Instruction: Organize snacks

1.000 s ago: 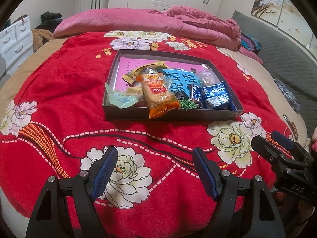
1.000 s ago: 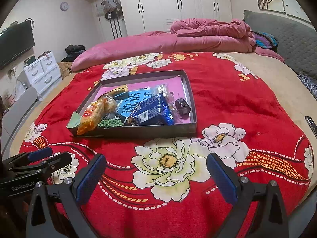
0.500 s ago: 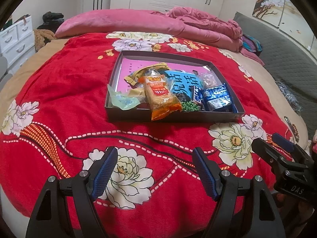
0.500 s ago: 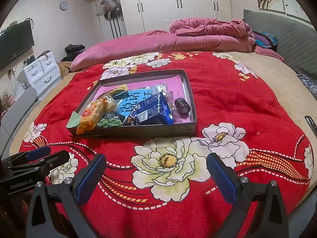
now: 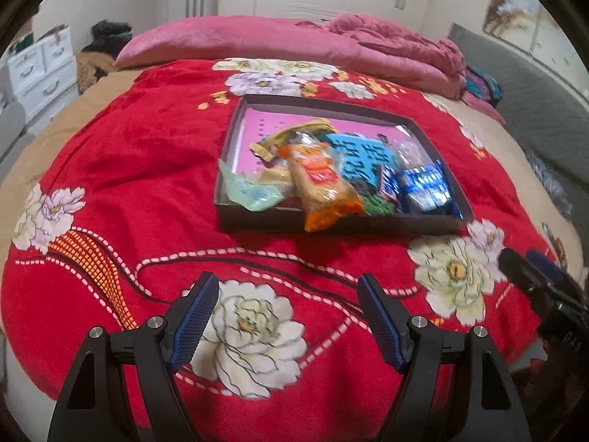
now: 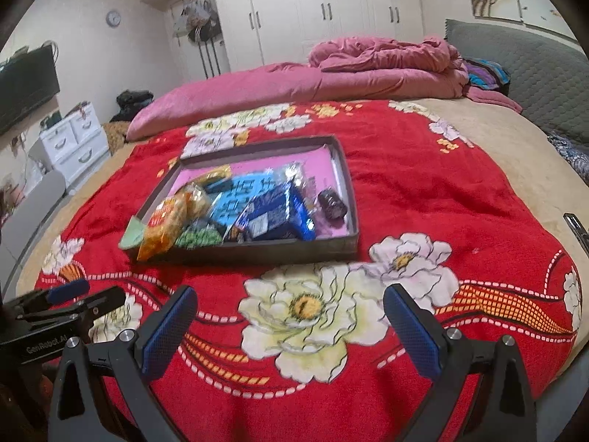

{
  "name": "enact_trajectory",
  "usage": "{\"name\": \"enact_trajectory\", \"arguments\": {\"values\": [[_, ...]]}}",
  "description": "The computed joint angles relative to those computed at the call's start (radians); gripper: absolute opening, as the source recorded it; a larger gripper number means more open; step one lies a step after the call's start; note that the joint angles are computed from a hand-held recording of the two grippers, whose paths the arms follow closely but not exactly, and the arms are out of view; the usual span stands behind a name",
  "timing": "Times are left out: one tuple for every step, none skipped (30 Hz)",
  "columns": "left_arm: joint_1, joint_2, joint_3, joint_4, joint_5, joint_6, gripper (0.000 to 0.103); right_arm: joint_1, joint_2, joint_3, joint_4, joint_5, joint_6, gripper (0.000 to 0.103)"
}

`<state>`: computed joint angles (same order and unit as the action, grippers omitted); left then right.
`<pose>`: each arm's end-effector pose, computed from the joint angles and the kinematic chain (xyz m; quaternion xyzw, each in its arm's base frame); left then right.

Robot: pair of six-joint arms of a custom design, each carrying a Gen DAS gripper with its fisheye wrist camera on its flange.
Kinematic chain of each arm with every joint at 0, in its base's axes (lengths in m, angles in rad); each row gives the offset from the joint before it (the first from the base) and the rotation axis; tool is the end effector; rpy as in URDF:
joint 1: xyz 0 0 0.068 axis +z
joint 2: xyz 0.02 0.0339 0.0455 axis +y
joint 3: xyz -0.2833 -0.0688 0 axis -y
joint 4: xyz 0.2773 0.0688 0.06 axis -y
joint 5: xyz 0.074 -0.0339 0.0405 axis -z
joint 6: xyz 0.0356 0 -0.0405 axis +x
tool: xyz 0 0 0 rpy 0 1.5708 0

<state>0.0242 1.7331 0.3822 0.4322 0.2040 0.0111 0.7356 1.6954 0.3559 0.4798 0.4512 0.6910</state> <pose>0.2510 -0.0011 0.0490 0.0264 0.9426 -0.0908 0.3203 0.1931 0.1538 0.0581 0.0575 0.9152 0.0634 0.3938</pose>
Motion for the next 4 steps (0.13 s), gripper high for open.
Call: {"name": "enact_trajectory", "arguments": {"values": [[0.028, 0.006, 0.012, -0.003, 0.014, -0.016, 0.079, -0.020, -0.003, -0.004, 0.009, 0.003, -0.001, 0.102], [0.057, 0.013, 0.028, -0.010, 0.030, -0.028, 0.079, -0.048, -0.008, -0.006, 0.017, -0.002, -0.006, 0.102], [0.089, 0.024, 0.051, -0.024, 0.049, -0.037, 0.079, -0.082, -0.013, -0.009, 0.023, -0.013, -0.015, 0.102], [0.117, 0.035, 0.074, -0.027, 0.046, -0.042, 0.079, -0.133, -0.018, -0.011, 0.031, -0.026, -0.027, 0.102]]}}
